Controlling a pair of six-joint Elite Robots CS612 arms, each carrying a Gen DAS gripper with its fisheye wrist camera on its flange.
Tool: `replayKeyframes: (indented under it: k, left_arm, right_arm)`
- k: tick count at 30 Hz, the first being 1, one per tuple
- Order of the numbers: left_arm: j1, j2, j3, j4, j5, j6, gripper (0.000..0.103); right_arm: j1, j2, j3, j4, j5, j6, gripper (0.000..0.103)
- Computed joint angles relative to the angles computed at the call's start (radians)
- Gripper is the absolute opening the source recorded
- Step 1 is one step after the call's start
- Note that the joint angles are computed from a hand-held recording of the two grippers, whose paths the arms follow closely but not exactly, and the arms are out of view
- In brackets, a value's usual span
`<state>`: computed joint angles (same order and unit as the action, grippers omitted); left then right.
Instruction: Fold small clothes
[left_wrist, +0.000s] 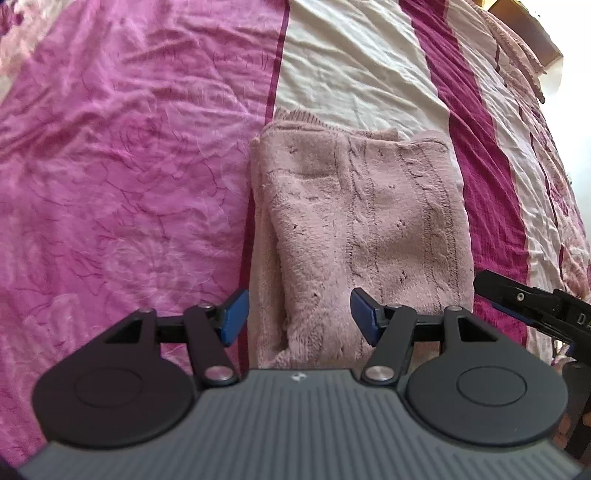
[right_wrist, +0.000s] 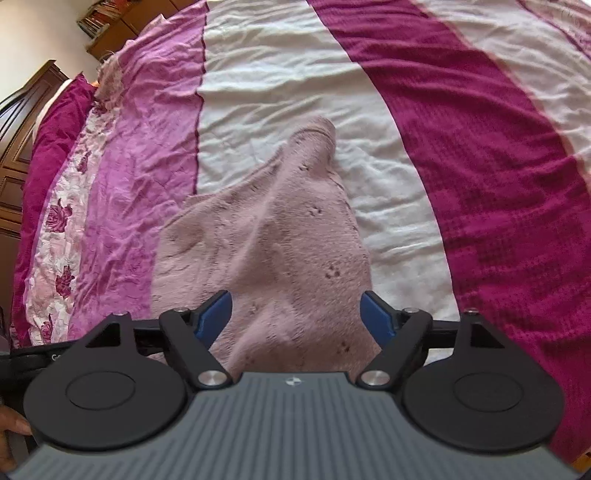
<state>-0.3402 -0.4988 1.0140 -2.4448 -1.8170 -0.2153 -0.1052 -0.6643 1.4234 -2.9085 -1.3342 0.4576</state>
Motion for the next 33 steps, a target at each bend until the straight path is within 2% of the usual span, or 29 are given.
replayKeyframes:
  k: [7,17,22,33]
  left_arm:
    - [-0.011,-0.043,0.056,-0.042,0.035,0.007,0.064]
    - [-0.026,-0.08,0.103,-0.047,0.09,0.023,0.064]
    - [-0.034,-0.087,0.116,-0.051,0.121,0.036,0.064]
    - [-0.046,-0.089,0.132,-0.033,0.158,0.028,0.064]
  right_arm:
    - [0.023,-0.037,0.042,-0.05,-0.036,-0.04,0.087]
    - [0.04,-0.07,0.086,-0.098,-0.106,-0.08,0.09]
    - [0.043,-0.074,0.099,-0.117,-0.128,-0.106,0.095]
    - [0.045,-0.069,0.103,-0.096,-0.126,-0.125,0.096]
